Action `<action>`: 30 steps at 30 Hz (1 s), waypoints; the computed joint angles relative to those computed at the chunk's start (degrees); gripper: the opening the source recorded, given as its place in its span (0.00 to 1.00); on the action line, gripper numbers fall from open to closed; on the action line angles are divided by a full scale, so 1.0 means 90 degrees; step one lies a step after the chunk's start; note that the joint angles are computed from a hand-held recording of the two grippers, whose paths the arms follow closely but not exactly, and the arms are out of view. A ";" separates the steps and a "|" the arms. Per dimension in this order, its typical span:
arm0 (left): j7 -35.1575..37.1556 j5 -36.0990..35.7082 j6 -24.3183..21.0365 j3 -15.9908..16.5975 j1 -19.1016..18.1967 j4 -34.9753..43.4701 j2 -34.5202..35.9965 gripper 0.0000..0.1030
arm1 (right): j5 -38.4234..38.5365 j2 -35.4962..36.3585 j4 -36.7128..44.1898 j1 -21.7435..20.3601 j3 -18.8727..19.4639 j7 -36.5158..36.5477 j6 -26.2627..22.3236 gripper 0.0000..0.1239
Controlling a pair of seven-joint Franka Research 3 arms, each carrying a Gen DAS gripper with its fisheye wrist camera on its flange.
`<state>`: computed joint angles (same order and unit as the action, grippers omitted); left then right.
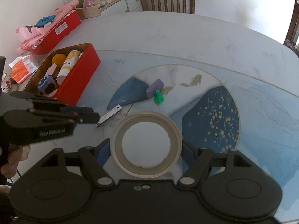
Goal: Organize rigid objects
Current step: 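Grasp the silver clipper with the left tool while the right holds the tape roll, then carry the silver clipper and tape roll over the red tin with both tools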
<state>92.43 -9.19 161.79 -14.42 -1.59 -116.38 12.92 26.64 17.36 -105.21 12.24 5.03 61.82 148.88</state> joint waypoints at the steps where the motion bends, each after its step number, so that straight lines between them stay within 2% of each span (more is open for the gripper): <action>1: 0.0070 -0.0057 -0.0046 -0.0038 0.0026 0.0002 0.0016 0.33 | 0.0011 -0.0024 -0.0041 0.0004 -0.0002 0.0023 0.0008 0.61; 2: 0.0125 -0.0114 -0.0035 -0.0064 0.0043 -0.0020 0.0021 0.48 | 0.0025 -0.0050 -0.0088 0.0008 -0.0002 0.0042 0.0019 0.61; 3: 0.0181 -0.0167 0.0024 -0.0089 0.0056 -0.0060 0.0020 0.58 | 0.0038 -0.0067 -0.0123 0.0005 -0.0004 0.0050 0.0023 0.61; 10: -0.0341 0.0537 0.0174 0.0176 -0.0174 -0.0078 0.0162 0.56 | 0.0054 -0.0152 -0.0296 -0.0004 -0.0037 0.0132 0.0023 0.61; 13: -0.0709 0.0963 0.0293 0.0302 -0.0272 -0.0088 0.0221 0.48 | 0.0043 -0.0172 -0.0347 -0.0009 -0.0044 0.0147 0.0029 0.61; 15: -0.0796 0.1178 0.0347 0.0302 -0.0280 -0.0103 0.0224 0.36 | 0.0031 -0.0174 -0.0363 -0.0011 -0.0050 0.0147 0.0037 0.61; 19: -0.0925 0.1393 0.0387 0.0265 -0.0274 -0.0124 0.0226 0.24 | 0.0049 -0.0162 -0.0360 -0.0032 -0.0042 0.0100 0.0023 0.61; 21: -0.1240 0.1718 0.0390 0.0424 -0.0414 -0.0123 0.0221 0.13 | 0.0064 -0.0162 -0.0359 -0.0044 -0.0035 0.0057 0.0012 0.61; 30: -0.2023 0.2440 0.0321 0.0600 -0.0536 0.0025 0.0154 0.11 | 0.0141 -0.0202 -0.0373 -0.0068 -0.0021 -0.0088 0.0031 0.61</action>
